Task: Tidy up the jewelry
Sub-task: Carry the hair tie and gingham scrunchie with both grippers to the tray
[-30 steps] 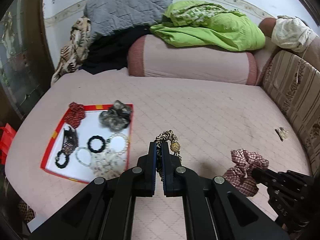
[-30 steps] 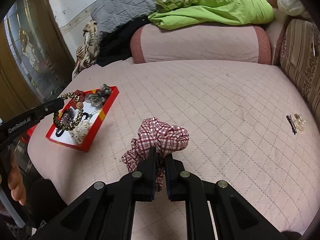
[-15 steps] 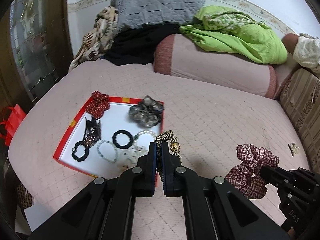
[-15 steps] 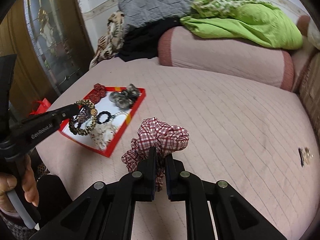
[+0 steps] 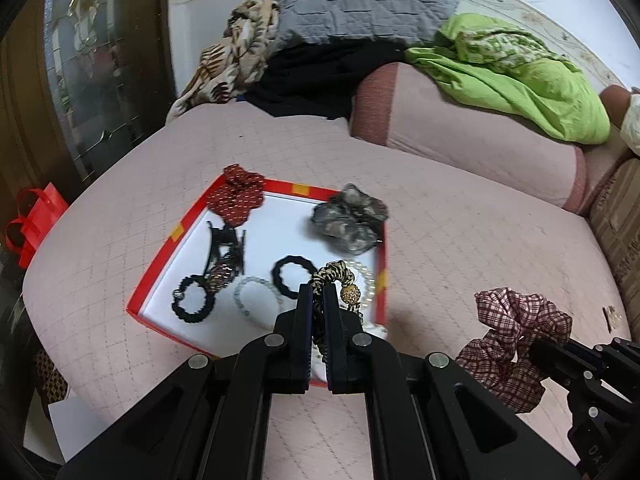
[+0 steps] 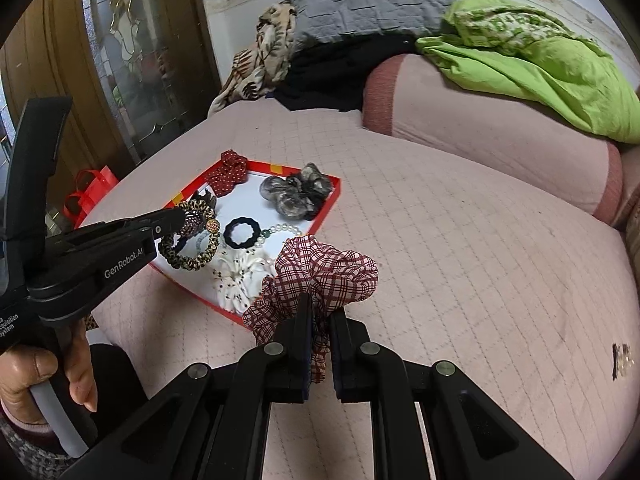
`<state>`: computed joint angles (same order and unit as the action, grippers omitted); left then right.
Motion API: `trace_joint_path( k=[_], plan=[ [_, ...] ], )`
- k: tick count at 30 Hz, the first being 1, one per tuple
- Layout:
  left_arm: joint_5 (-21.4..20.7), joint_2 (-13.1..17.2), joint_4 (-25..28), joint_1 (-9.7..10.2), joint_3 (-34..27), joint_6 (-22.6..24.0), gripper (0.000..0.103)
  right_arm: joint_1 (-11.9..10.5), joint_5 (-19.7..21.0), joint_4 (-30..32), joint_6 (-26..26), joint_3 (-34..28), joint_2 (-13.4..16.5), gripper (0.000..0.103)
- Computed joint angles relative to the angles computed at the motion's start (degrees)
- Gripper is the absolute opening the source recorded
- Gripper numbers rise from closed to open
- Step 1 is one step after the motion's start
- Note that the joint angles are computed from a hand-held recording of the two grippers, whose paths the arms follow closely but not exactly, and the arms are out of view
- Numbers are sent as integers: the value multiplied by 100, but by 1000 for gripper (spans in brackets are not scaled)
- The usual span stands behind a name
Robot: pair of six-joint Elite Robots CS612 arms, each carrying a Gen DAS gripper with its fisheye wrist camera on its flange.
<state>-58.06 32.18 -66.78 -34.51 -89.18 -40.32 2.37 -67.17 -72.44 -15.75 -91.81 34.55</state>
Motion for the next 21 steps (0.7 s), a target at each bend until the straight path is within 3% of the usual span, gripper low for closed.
trace_joint_path(
  k=[6,9,13,21],
  plan=[
    [-170,24,-126,180,-17,21,5,99,-47,-74,-18,209,-76,9],
    [-635,-19,-527,403,41,132,5,161,-93,-121,-44,341,-129,9],
    [-845,-134,-881,616,259,426,5,226,-30,-217,-19,516,-185,9],
    [-1639,-270,-1501,1019,847,374,5,362,214,-630,214,1135,-400,9]
  ],
)
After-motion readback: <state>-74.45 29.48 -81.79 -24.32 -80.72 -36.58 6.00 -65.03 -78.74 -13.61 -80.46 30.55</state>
